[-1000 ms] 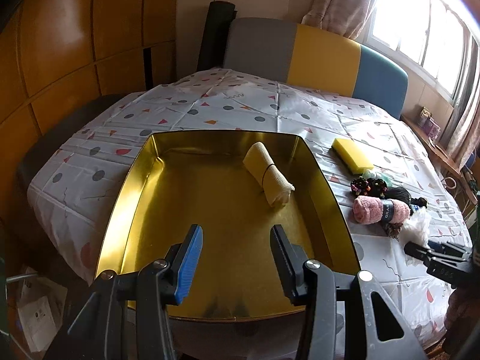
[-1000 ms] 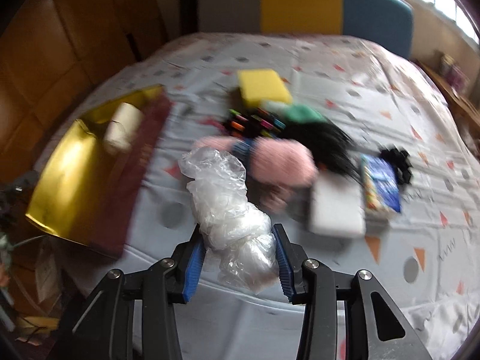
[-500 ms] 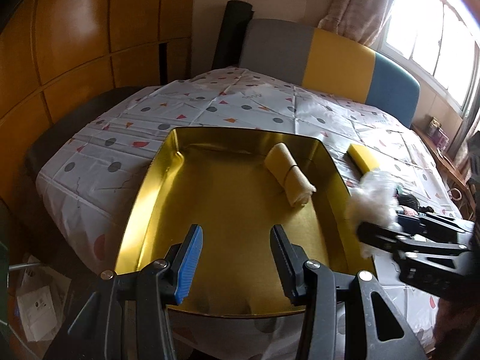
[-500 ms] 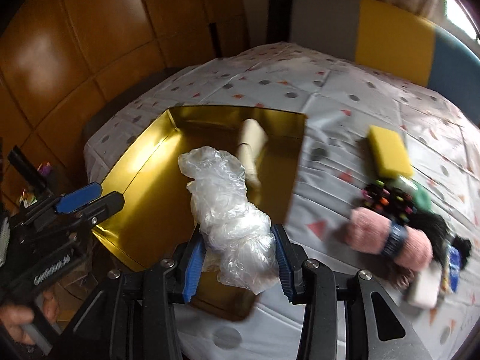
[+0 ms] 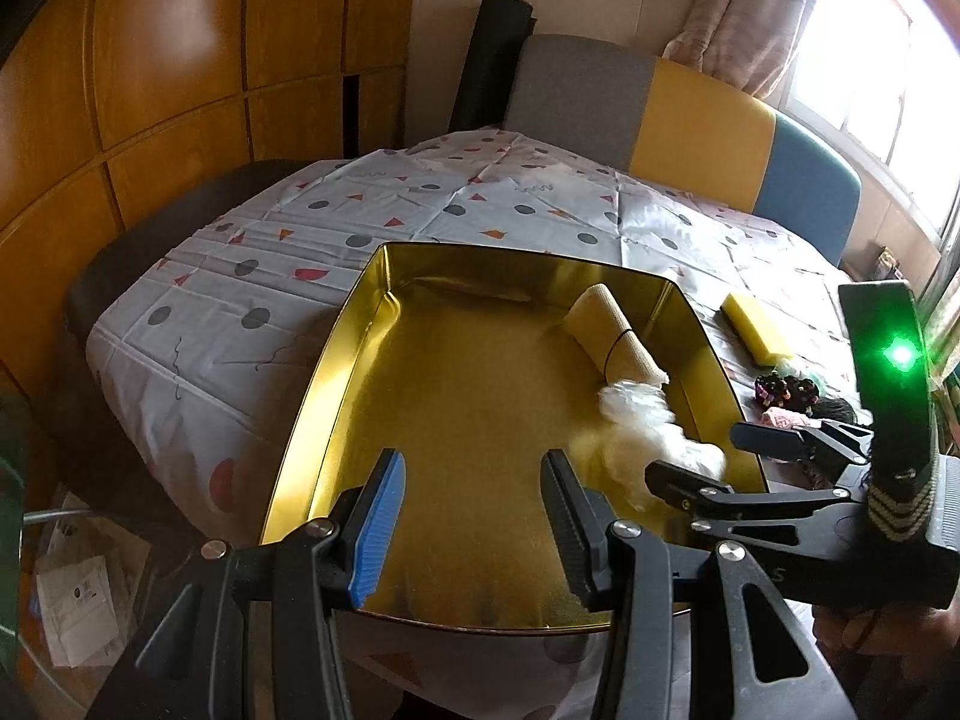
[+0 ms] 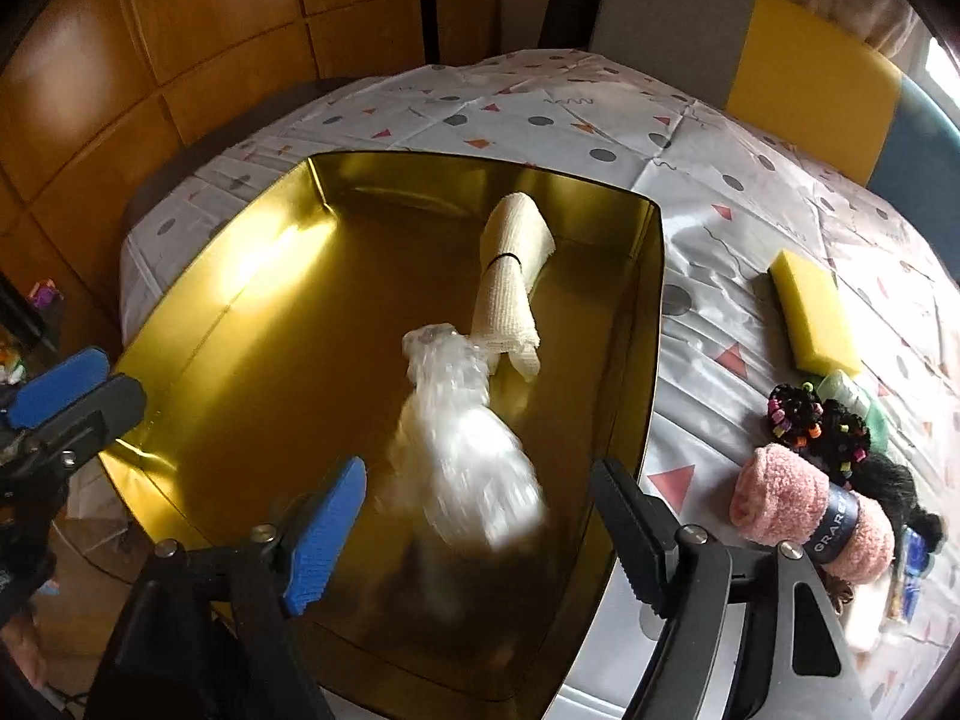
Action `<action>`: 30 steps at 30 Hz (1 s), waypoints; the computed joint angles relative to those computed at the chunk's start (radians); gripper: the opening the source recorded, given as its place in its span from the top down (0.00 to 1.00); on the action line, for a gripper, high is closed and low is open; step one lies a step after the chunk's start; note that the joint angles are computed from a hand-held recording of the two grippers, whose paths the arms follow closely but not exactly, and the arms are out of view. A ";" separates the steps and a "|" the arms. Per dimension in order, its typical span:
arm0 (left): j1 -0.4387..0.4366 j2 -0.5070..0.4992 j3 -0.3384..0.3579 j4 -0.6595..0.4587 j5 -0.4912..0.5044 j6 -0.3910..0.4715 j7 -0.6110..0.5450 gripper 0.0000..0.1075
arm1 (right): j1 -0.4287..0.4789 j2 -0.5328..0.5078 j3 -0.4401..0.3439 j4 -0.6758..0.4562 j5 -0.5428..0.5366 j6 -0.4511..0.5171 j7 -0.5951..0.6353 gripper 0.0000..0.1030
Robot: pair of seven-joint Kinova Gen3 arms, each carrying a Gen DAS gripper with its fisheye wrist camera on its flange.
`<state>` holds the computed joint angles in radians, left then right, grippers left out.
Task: Organize soft objects
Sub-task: 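Carry the clear plastic bag into the gold tray and open the right tool, then grasp the pink towel roll by its blue band with the left tool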
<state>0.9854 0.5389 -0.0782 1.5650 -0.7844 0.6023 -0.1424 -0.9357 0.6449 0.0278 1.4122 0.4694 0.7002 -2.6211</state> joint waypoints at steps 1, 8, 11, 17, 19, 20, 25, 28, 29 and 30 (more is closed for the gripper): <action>-0.001 0.001 0.002 -0.001 0.001 0.000 -0.002 0.56 | -0.005 -0.004 0.006 0.007 0.004 -0.007 -0.011 0.24; 0.002 0.003 0.005 -0.005 0.000 0.006 -0.004 0.56 | -0.052 -0.054 0.048 0.082 0.072 -0.061 -0.124 0.23; 0.006 0.003 0.007 -0.009 -0.001 0.012 -0.008 0.56 | -0.071 -0.072 0.061 0.111 0.112 -0.070 -0.181 0.23; 0.012 0.009 0.015 -0.019 -0.005 0.014 -0.030 0.56 | -0.115 -0.113 0.085 0.179 0.228 -0.071 -0.340 0.18; 0.013 0.008 0.016 -0.018 -0.007 0.003 -0.036 0.56 | -0.126 -0.129 0.088 0.205 0.274 -0.065 -0.395 0.16; 0.010 0.006 0.019 -0.016 -0.003 -0.008 -0.042 0.56 | -0.125 -0.138 0.084 0.217 0.292 -0.062 -0.415 0.16; -0.015 0.000 0.041 -0.024 0.042 -0.050 -0.112 0.56 | -0.134 -0.207 0.083 0.316 0.396 -0.045 -0.559 0.15; -0.031 0.006 0.061 -0.049 0.088 -0.064 -0.182 0.56 | -0.133 -0.256 0.079 0.384 0.450 -0.014 -0.644 0.15; -0.037 0.011 0.070 -0.063 0.107 -0.064 -0.213 0.56 | -0.130 -0.272 0.076 0.406 0.465 -0.005 -0.669 0.14; -0.041 0.016 0.076 -0.075 0.125 -0.066 -0.239 0.56 | -0.125 -0.290 0.075 0.433 0.479 0.008 -0.698 0.14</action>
